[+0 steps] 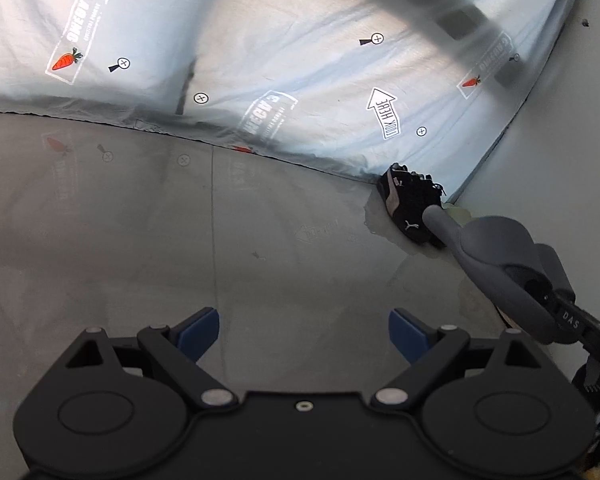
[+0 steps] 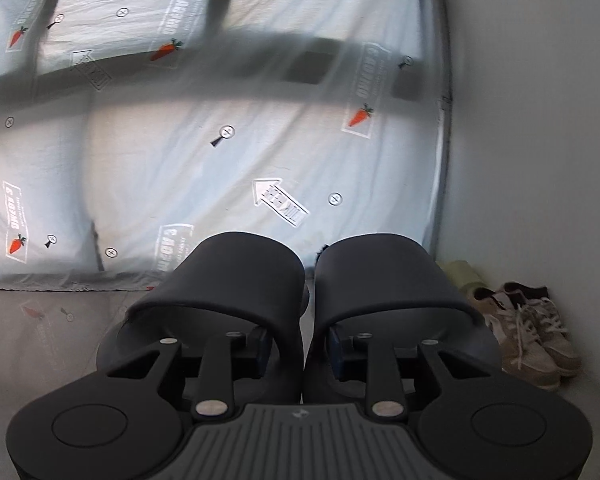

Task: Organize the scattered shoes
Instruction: 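Carry the dark grey slides toward the black sneakers with the right gripper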

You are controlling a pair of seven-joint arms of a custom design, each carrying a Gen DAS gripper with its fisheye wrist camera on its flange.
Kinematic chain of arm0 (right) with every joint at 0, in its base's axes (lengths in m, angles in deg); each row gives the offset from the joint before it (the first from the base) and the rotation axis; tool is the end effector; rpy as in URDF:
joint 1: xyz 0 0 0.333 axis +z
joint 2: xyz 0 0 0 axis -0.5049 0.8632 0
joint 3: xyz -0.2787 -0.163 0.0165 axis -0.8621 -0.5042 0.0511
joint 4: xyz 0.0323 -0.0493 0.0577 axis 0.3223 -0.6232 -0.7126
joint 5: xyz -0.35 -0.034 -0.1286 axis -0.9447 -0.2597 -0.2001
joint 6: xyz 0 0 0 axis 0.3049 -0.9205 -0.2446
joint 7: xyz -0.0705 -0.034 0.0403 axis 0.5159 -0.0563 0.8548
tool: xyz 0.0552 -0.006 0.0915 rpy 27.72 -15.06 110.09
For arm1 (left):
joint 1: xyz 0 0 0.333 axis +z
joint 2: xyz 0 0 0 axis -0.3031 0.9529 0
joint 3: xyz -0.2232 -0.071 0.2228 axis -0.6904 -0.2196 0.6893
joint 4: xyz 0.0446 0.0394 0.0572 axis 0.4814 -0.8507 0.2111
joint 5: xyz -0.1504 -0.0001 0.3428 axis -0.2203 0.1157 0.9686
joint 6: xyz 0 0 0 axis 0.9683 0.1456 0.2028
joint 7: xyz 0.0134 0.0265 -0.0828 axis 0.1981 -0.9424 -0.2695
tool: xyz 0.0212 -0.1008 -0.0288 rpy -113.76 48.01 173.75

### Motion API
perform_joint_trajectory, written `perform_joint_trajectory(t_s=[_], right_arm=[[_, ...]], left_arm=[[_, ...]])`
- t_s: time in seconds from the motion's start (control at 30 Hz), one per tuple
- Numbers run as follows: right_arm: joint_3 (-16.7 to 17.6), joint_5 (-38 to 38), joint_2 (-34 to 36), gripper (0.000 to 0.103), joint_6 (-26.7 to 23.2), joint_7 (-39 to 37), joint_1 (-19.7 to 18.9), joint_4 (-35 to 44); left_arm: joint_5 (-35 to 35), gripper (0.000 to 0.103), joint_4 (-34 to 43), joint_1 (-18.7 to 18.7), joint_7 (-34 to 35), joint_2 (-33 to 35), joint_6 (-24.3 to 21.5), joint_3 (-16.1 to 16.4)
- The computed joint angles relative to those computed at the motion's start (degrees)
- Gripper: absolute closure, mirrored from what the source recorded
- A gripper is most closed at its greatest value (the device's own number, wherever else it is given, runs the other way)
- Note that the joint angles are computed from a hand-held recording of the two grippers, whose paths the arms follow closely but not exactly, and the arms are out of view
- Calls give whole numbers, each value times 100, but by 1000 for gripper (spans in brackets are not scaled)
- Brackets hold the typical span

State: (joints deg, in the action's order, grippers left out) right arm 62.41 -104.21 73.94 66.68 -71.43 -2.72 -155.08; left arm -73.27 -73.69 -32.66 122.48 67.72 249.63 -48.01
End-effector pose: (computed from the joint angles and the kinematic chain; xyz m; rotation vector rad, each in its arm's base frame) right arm 0.3635 0.2895 0.4662 -1.2002 1.9495 -1.3090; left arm 0.4893 -0.4329 0.4497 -1.7222 2.1836 -1.4511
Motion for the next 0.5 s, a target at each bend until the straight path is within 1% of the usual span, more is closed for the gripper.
perform_joint_trajectory(t_s=[0.03,0.07,0.17,0.23,0.27,0.33,0.37,0.4,0.47,0.5], right_arm=[[-57,120,-231,72,87,6,8,-251],[-73,197,-363,72,143,-10,-7,-395],[-129,495,-996,71,447,-140,-89,-1018],[-239,538,-1474,71,872,-152,-199,-1520],[-225,567,-1575,71,974,-160,-254,-1614],[-397,514,-1934,71,1477,-200,-388,-2040],[-418,520,-2021,71,1626,-243,-448,-2146],[-491,465,-2102,71,1855,-285,-530,-2290],[-591,351,-2208,71,2249,-333,-715,-2499],[-633,169,-2239,71,2479,-320,-845,-2604]], left_arm=[[6,11,143,-399,-174,27,-72,314],[29,11,237,-623,-266,53,-111,494],[256,11,444,-1827,-835,51,-42,1589],[419,11,672,-2602,-1320,114,-114,2321],[524,11,793,-3008,-1618,158,-170,2726],[719,11,983,-3479,-2046,240,-298,3187],[819,11,1050,-3640,-2222,268,-362,3349],[949,11,1170,-3911,-2467,327,-480,3611],[1179,11,1333,-4234,-2852,412,-668,3922],[1286,11,1419,-4365,-3043,456,-776,4047]])
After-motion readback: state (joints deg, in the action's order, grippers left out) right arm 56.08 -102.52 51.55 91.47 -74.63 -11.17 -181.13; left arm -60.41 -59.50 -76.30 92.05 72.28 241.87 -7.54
